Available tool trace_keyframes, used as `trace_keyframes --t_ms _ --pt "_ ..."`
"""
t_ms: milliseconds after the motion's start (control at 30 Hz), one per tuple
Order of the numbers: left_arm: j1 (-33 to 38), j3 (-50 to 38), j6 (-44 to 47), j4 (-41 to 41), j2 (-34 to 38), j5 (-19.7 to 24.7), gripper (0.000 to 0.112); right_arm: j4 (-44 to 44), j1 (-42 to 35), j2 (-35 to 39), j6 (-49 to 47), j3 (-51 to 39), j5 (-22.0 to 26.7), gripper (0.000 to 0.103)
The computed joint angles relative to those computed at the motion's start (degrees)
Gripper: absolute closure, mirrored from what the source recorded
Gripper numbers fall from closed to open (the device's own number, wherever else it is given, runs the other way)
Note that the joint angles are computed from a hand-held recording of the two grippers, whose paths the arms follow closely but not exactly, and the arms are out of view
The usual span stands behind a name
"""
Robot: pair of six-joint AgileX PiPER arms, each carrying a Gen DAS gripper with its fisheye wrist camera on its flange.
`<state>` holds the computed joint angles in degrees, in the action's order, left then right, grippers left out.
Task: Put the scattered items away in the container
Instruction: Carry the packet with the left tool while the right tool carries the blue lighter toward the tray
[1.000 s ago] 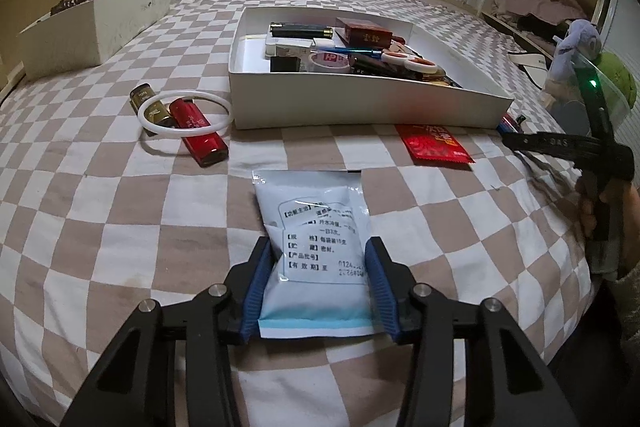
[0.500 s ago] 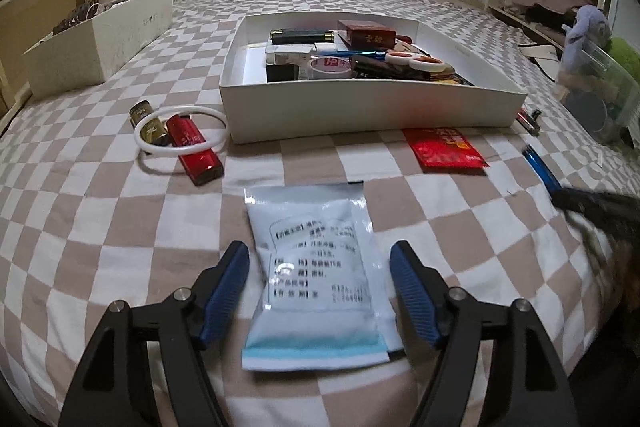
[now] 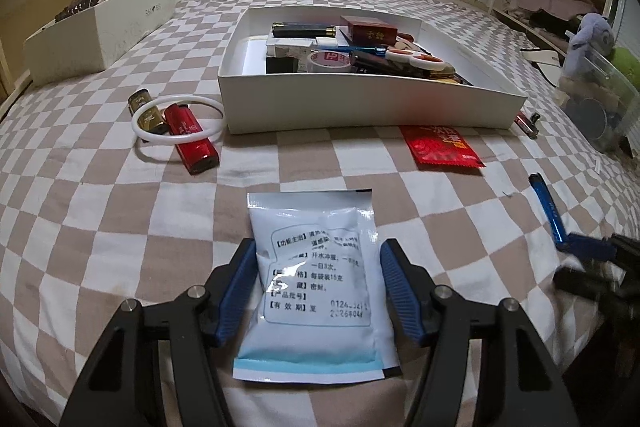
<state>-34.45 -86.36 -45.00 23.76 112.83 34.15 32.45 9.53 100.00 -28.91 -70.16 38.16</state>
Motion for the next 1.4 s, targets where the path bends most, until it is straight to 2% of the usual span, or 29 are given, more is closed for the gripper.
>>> trace_keyframes --t_ms 67,200,333,500,700,800,933,1000,1033,1100,1267,1333,1400 --pt "0.03 0.67 -0.64 0.23 -0.28 -0.69 0.05 3.48 0.88 0.02 -3.61 0.19 1.35 0.036" --pt "0.34 1.7 -0.94 -0.24 -0.75 -2.07 0.05 4.59 3.29 1.58 -5.93 -1.82 1.91 0.037" --pt "0.79 2.23 -0.64 -1.21 -1.03 -2.71 0.054 7.22 2.01 0.86 -8.07 -2.74 1.96 0.037" --pt "0.9 2.66 -1.11 -1.17 -1.3 -3.07 0.056 3.02 -2.16 0.92 -10.25 -6.48 3.6 0.036" --pt "0.91 3.12 -1.04 -1.58 -1.71 -3.29 0.06 -2.54 -6.74 8.41 -14.2 -19.41 11.77 0.036" --pt "0.57 3.56 -0.77 -1.32 -2.05 -3.31 0.06 -4.9 -6.63 12.24 -18.22 -24.41 15.67 0.026" --pt "0.13 4.67 -1.73 -0.2 -2.53 -3.99 0.06 -0.32 -8.39 16.26 -25.94 -28.65 23.77 0.017" --pt "0.1 4.67 -1.81 -0.21 -2.46 -3.95 0.06 -1.1 -8.19 17.92 -26.82 -30.4 26.15 0.009" --pt "0.08 4.66 -1.77 -0.27 -2.48 -3.86 0.06 -2.13 -7.8 18.5 -27.01 -30.97 26.63 0.009" --pt "0.08 4.67 -1.78 -0.3 -2.51 -3.84 0.06 -4.88 -6.72 19.28 -27.07 -31.47 26.6 0.009" --pt "0.08 4.56 -1.72 -0.24 -2.45 -3.7 0.061 -6.43 -5.25 17.38 -30.03 -27.01 21.4 0.01" --pt "0.04 4.46 -1.78 -0.14 -2.41 -3.52 0.061 -6.09 -5.13 16.56 -29.56 -25.65 20.26 0.019" --pt "-0.04 4.41 -2.01 0.22 -2.36 -3.42 0.06 -6.45 -4.8 15.25 -28.19 -23.54 18.24 0.02"
